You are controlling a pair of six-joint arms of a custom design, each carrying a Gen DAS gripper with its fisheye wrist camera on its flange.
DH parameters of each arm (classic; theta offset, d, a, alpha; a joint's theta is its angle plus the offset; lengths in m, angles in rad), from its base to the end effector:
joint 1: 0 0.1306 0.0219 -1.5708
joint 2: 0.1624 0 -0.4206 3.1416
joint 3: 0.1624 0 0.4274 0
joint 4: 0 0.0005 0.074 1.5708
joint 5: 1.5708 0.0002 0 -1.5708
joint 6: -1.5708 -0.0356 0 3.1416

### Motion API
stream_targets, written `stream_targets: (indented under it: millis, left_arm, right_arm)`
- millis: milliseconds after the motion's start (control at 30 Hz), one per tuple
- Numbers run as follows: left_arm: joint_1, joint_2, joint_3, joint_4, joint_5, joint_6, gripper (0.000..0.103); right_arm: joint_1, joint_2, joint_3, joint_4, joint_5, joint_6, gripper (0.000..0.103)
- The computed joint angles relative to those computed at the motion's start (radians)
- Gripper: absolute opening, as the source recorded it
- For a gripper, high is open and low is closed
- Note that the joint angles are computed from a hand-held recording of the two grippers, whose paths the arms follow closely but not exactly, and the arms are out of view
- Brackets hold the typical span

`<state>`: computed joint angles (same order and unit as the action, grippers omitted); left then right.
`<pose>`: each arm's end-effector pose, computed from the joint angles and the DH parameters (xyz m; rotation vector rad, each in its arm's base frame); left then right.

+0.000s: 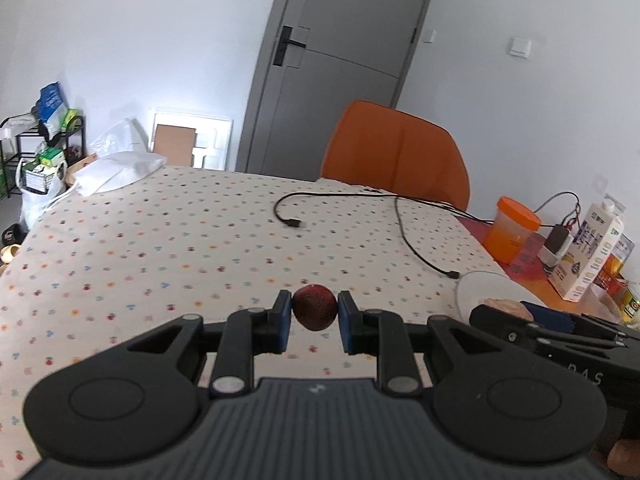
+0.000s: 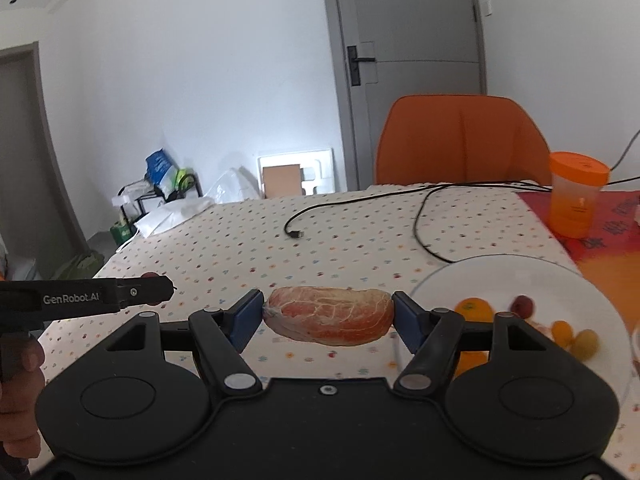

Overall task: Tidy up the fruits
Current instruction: 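Carry the date and tangerine segment onto the white plate and open both grippers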

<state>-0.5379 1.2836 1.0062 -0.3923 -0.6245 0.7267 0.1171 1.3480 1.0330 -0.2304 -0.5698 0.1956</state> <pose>0.4064 -0.2188 0.3669 -0.5179 2.0341 -0.0529 0.4861 0.0760 0.3639 -0.6499 1.9631 0.5520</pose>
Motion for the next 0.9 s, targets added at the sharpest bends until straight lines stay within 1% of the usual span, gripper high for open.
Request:
stream_targets:
  millis: [200,367,900]
  left_arm:
    - [-0.025,0.052,0.044,0.019,0.012,-0.025,0.023]
    - [-0.039,0.089,0.08,0.031,0.023,-0.049,0.023]
    - [-0.055,0.206,0.19,0.033,0.077,-0.105,0.023]
  right_arm:
    - [-0.056,0.001,-0.001,0.015,-0.006,-0.013,0.067]
    - [-0.097,0.012,0.005,0.027,0.005,-0.019,0.067]
    - [-0.194,0.07,0.027,0.061,0.048,-0.046,0.067]
